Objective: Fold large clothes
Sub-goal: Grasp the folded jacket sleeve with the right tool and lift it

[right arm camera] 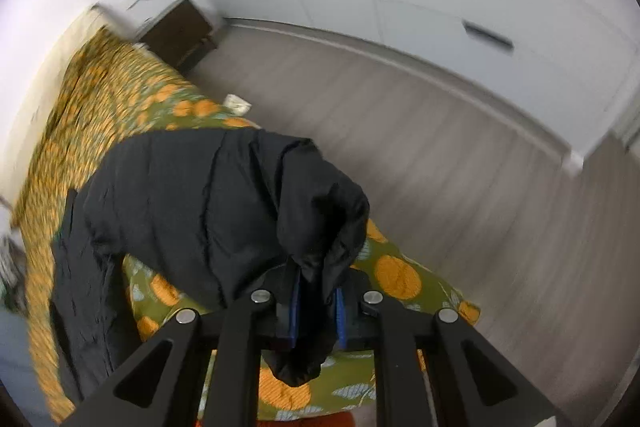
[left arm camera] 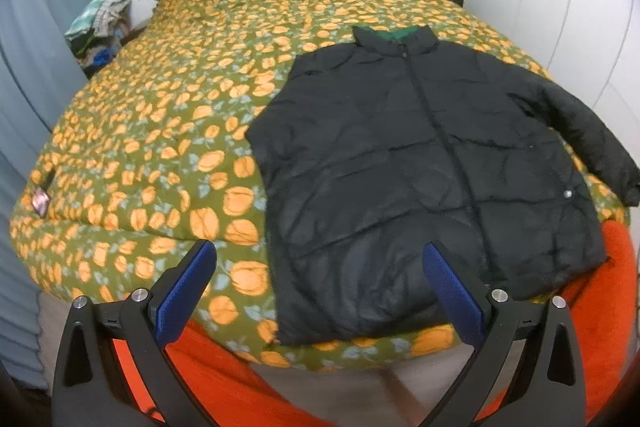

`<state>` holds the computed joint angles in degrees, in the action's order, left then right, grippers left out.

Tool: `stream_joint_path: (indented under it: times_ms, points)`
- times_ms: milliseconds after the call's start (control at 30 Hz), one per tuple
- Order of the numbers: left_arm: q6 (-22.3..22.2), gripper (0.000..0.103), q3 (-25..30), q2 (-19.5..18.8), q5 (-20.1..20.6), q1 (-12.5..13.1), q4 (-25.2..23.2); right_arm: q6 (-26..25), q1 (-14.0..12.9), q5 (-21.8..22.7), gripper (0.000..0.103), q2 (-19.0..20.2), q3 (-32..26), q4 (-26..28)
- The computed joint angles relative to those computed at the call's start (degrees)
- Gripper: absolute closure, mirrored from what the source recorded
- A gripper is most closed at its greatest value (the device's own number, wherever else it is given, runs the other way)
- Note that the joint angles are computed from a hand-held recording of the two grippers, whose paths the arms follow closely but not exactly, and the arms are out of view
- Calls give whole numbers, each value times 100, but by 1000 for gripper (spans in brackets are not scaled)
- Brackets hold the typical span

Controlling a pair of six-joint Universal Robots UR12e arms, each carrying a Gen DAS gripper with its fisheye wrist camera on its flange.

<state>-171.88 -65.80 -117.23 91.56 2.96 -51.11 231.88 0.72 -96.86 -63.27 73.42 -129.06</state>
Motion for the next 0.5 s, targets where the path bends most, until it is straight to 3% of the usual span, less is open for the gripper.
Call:
stream_joint_path:
  times_ms: [100,333,500]
  points:
    - [63,0,73,-51,136,14,7,377,-77,195,90,-17,120,-150]
    - [18,0,80,-88,26,48,15,652,-253,341,90,-193,265,-1192]
    - [424,0,-79,-46,-89,8,155,643,-281,349,89,-31,112,-345]
